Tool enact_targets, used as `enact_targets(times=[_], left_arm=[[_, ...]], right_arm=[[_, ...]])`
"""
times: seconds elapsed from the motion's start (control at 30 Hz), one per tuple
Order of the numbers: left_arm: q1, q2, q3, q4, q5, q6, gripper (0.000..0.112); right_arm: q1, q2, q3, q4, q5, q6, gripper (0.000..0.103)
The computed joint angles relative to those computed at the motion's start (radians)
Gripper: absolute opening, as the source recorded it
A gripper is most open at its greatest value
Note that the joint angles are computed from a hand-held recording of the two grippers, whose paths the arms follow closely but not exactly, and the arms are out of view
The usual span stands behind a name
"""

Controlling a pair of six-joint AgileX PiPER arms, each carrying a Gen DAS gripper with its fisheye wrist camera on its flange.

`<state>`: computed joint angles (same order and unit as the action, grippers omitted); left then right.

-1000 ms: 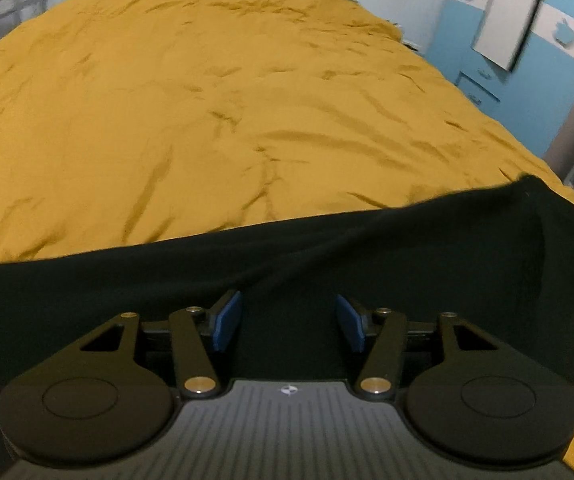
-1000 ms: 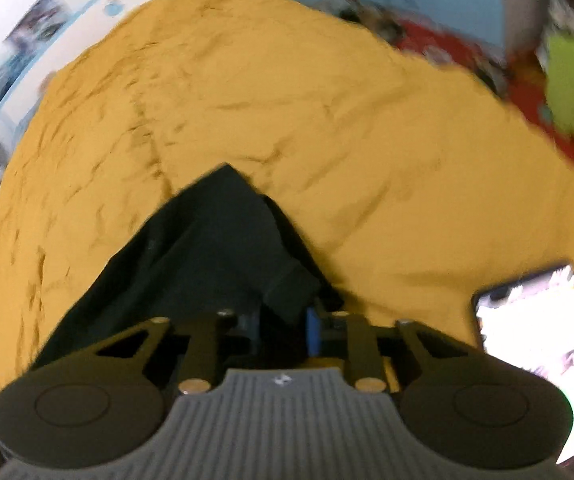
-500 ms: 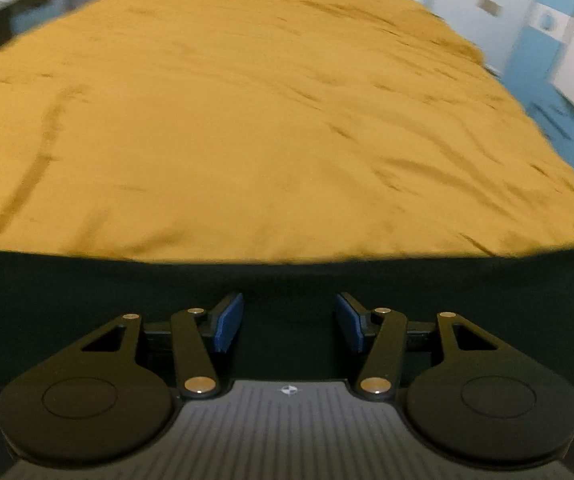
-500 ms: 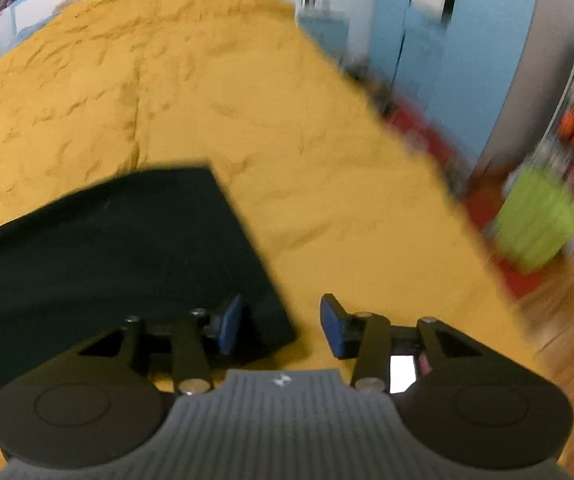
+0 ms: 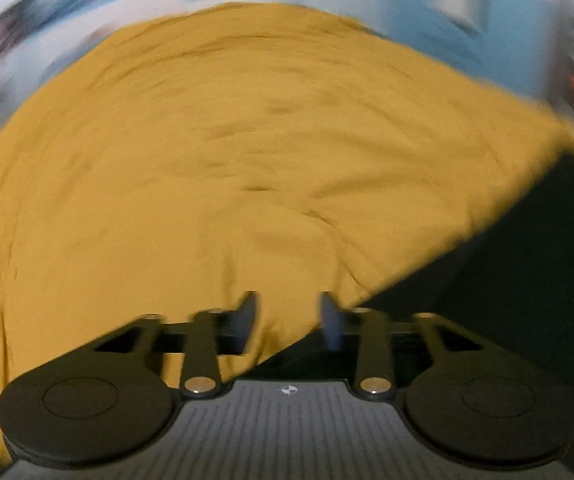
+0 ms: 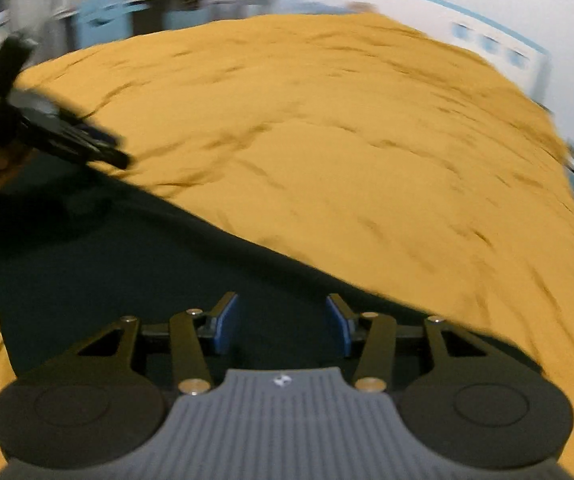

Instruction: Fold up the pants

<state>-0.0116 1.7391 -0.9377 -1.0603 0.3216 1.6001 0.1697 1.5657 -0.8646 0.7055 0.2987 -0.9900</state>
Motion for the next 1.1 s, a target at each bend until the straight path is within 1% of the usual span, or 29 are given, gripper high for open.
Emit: enact_targets(times=[0.03, 0.1, 0.13, 0.17, 0.2, 0.23, 0.27, 0.33, 0.37, 0.4, 0.5, 0.6, 0.67, 0.73, 0.8, 0.83, 0.87, 0.9, 1.0, 1.07, 1.1], left_arm=[[-0.002, 0.011, -0.017, 0.042, 0.028, 0.025, 0.027], [0.009, 0.051, -0.079, 0.121, 0.103, 0.024, 0.023], [0.022, 0.072, -0.117, 0.144, 0.159, 0.018, 0.020], [0.040, 0.092, -0.152, 0.149, 0.227, 0.031, 0.017], [0.059, 0.110, -0.181, 0.140, 0.296, 0.063, 0.016], [0.070, 0.124, -0.203, 0.142, 0.346, 0.090, 0.015], [0.072, 0.131, -0.212, 0.151, 0.373, 0.109, 0.012], [0.066, 0.149, -0.231, 0.194, 0.415, 0.119, 0.010], [0.056, 0.161, -0.244, 0.222, 0.424, 0.103, 0.010], [0.050, 0.173, -0.241, 0.236, 0.414, 0.105, 0.010], [0.044, 0.187, -0.246, 0.239, 0.412, 0.089, 0.010], [0.058, 0.215, -0.306, 0.282, 0.487, 0.038, 0.010], [0.058, 0.218, -0.323, 0.304, 0.509, 0.018, 0.010], [0.066, 0.229, -0.357, 0.325, 0.549, -0.001, 0.010], [0.075, 0.234, -0.376, 0.329, 0.575, -0.015, 0.012], [0.078, 0.236, -0.381, 0.334, 0.583, -0.021, 0.017], [0.074, 0.235, -0.378, 0.343, 0.569, -0.022, 0.020], [0.068, 0.233, -0.373, 0.356, 0.551, -0.026, 0.020], [0.063, 0.241, -0.379, 0.366, 0.546, -0.038, 0.020], [0.061, 0.241, -0.379, 0.369, 0.544, -0.046, 0.000], [0.062, 0.236, -0.371, 0.361, 0.541, -0.030, 0.000]], right_arm=[[0.009, 0.019, -0.016, 0.001, -0.004, 0.006, 0.046], [0.020, 0.041, -0.033, 0.054, 0.001, -0.032, 0.047], [0.022, 0.048, -0.033, 0.096, 0.003, -0.071, 0.050], [0.030, 0.034, -0.018, 0.103, 0.004, -0.072, 0.051], [0.034, 0.046, -0.021, 0.120, 0.003, -0.082, 0.052], [0.032, 0.043, -0.006, 0.149, 0.004, -0.104, 0.052], [0.024, 0.036, 0.004, 0.164, 0.017, -0.110, 0.052], [0.007, 0.036, 0.013, 0.204, 0.040, -0.136, 0.052], [0.003, 0.044, 0.010, 0.216, 0.045, -0.140, 0.052], [-0.004, 0.048, 0.012, 0.228, 0.055, -0.146, 0.052], [-0.012, 0.061, 0.018, 0.272, 0.058, -0.177, 0.052], [-0.020, 0.068, 0.024, 0.308, 0.069, -0.205, 0.052], [-0.022, 0.074, 0.023, 0.313, 0.074, -0.204, 0.052], [-0.022, 0.086, 0.021, 0.333, 0.074, -0.214, 0.052], [-0.021, 0.094, 0.020, 0.348, 0.076, -0.218, 0.052], [-0.021, 0.096, 0.020, 0.352, 0.079, -0.220, 0.052], [-0.019, 0.098, 0.021, 0.354, 0.080, -0.220, 0.052], [-0.016, 0.099, 0.022, 0.352, 0.079, -0.219, 0.052], [-0.009, 0.101, 0.022, 0.351, 0.078, -0.216, 0.052], [-0.007, 0.103, 0.023, 0.356, 0.079, -0.219, 0.052], [-0.005, 0.104, 0.022, 0.352, 0.078, -0.213, 0.052]])
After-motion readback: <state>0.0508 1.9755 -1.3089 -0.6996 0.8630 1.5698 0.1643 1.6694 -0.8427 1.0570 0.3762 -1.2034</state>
